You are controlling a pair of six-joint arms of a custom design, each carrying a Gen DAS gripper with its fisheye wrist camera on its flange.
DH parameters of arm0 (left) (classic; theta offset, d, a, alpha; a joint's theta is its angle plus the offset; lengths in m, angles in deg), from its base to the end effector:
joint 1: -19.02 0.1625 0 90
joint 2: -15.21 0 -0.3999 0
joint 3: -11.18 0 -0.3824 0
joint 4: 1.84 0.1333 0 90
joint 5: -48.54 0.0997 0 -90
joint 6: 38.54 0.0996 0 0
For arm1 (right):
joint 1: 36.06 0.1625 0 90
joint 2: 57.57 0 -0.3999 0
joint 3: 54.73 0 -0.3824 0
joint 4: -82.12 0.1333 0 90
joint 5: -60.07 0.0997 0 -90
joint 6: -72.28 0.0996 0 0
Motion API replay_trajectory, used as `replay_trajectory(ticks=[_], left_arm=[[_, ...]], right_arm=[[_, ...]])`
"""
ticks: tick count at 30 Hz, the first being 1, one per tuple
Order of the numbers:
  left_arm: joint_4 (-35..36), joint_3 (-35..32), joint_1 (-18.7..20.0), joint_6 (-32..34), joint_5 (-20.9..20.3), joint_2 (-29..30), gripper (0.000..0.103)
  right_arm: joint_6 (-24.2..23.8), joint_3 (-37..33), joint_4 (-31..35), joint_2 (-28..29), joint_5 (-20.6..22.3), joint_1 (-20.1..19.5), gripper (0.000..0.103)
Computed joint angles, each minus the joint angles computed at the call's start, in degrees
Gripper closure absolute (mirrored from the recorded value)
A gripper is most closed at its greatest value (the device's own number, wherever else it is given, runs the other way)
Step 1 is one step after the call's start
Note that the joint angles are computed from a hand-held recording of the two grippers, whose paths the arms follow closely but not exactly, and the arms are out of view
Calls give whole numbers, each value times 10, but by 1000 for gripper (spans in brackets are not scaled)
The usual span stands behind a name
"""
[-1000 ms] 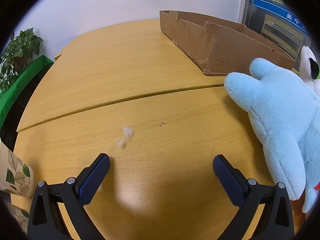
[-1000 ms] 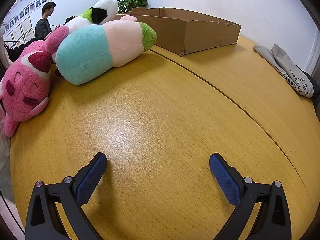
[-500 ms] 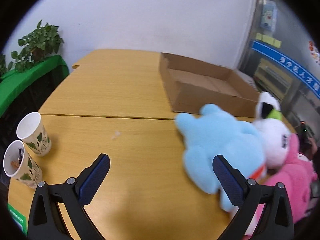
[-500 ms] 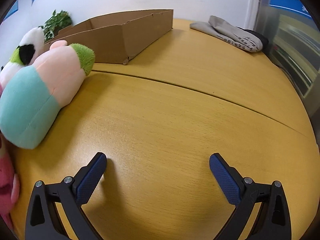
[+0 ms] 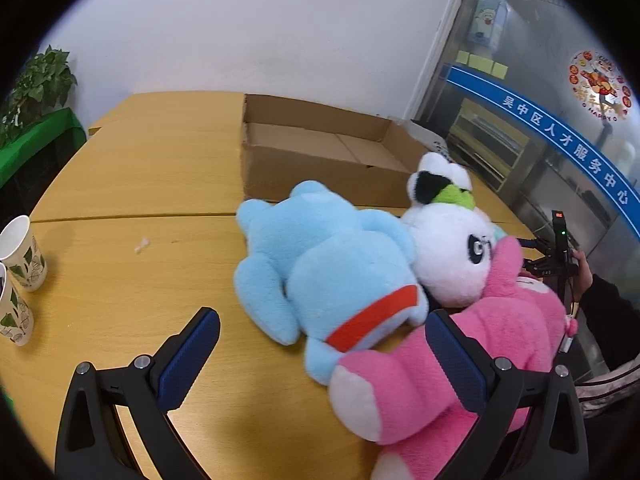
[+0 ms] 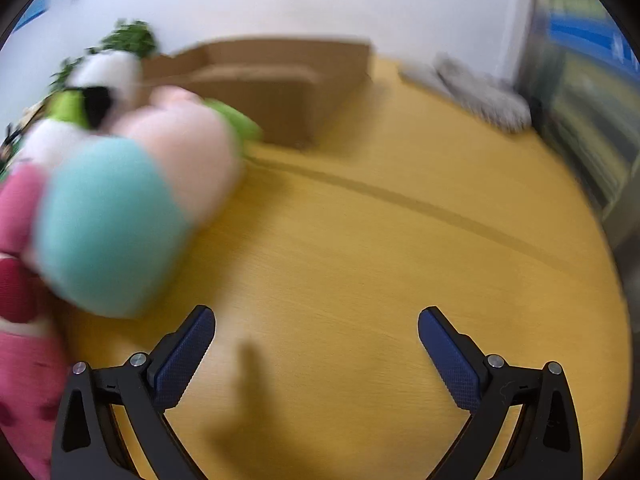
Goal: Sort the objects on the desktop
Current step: 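Move both grippers toward the large pink plush on the pile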
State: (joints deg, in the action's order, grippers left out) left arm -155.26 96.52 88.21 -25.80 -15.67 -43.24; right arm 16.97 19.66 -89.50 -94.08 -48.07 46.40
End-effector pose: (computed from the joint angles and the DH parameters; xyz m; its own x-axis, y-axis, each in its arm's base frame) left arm -0.0778 -0.7019 0.3176 -0.8477 0.2415 -0.4723 0.4843 0.7155 -0.5035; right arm 0.0016 -0.7676 0.1662 -0.5980 -0.3965 0.6965 -0.6974 0.6856 -0.2085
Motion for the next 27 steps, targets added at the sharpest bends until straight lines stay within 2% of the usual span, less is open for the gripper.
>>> replay_trajectory(ticks=[1,3,6,12,15,20,24,27], left_arm=[[5,2,-5,1,1,-2,0],[16,7,-11,4,-10,-7,0],[27,19,-20,9,-39,-14,0],[25,54,-43,12,-37,-25,0],[35,61,-49,7,-26,-27,0],[47,64,-53,-2,-21,-27,0],[63,58,-51,-15,-19,-20,0],[71,53,-48,-25,-19,-15,0]], right_arm=[[-5,23,-17,-10,2,9,0],[3,63,-54,-24,-21,36,0],[21,118,-39,-58,-16,72,0],[59,204,-74,-89,-5,106,0],[36,231,-108,-90,-8,114,0],[34,236,-129,-82,-11,114,0],[83,234,-86,-88,-5,106,0],[89,245,-87,-90,-17,102,0]])
